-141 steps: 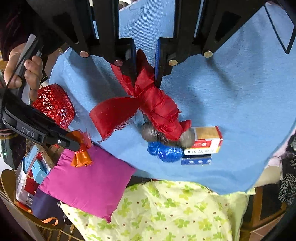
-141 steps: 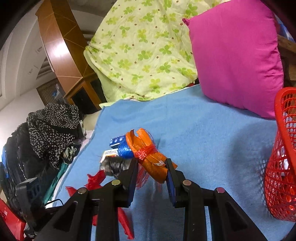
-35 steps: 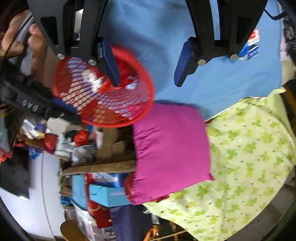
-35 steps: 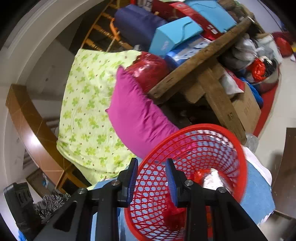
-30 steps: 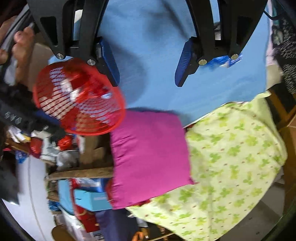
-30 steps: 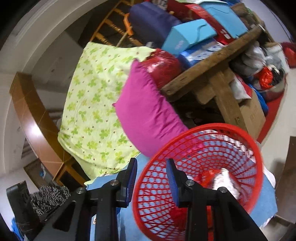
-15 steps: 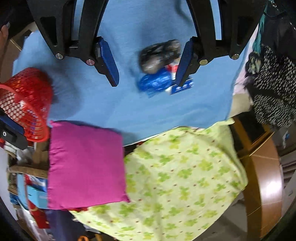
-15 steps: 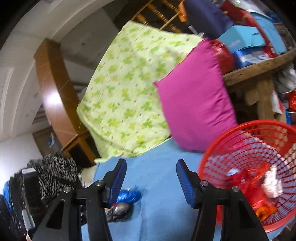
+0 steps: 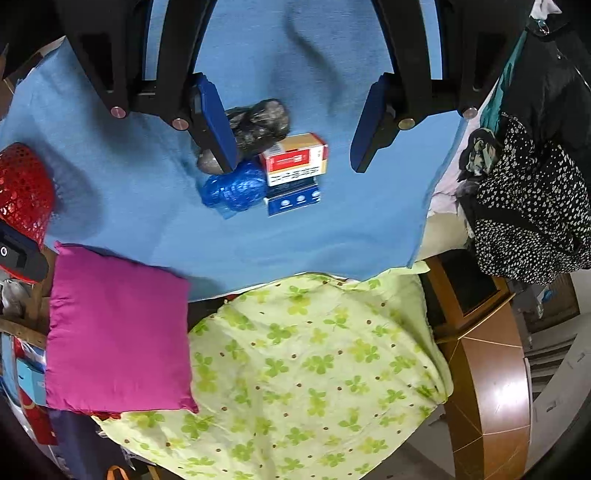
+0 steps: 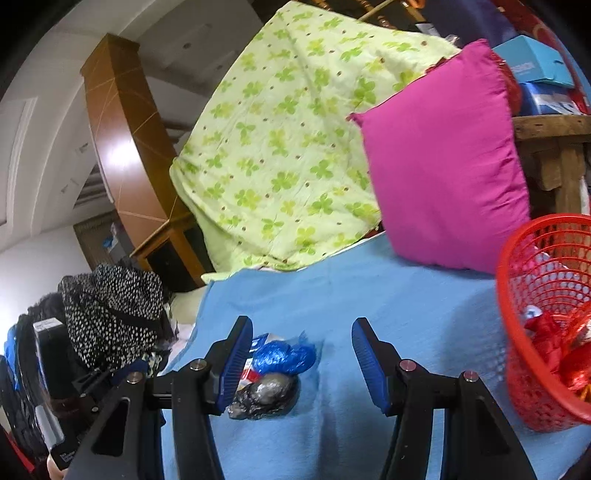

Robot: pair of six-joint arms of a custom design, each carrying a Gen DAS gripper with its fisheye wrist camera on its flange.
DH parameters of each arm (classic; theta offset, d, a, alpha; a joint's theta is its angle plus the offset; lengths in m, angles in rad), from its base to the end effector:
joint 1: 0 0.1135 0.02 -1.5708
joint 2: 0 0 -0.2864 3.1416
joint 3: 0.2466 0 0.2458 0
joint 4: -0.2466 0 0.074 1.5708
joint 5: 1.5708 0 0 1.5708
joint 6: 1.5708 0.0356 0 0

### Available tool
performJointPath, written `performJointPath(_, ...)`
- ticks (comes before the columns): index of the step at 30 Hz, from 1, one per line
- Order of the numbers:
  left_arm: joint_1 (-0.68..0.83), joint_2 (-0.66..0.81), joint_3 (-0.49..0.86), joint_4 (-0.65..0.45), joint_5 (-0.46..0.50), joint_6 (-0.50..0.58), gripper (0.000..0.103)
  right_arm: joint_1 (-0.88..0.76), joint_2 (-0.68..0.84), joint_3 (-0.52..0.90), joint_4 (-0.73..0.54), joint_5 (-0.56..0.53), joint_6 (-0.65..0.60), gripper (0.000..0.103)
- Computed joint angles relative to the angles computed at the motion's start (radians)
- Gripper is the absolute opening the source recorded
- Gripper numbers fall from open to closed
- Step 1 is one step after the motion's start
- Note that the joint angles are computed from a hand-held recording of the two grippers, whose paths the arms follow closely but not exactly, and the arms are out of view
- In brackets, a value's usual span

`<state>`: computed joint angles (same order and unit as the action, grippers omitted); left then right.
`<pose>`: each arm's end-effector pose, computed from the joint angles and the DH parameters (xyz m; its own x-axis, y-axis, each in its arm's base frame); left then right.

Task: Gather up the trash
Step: 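Push the right gripper toward the black plastic bag beside the boxes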

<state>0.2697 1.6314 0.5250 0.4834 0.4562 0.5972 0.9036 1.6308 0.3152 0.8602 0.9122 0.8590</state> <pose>0.2777 0.0605 0.1513 -0.4056 0.4116 -0.8161 0.4036 0.8818 0.2441 0.1715 0.1722 0.1418 -0.2090 0.4835 -0.8500 0.1791 0.8734 0.4528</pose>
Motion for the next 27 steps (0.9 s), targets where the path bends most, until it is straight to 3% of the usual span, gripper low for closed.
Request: performJointPath(27,0.110,0.220,0.152,0.001,0.032,0.008,0.065,-0.042,0.205,0.239,-0.090,-0.151,-0.047,0.061)
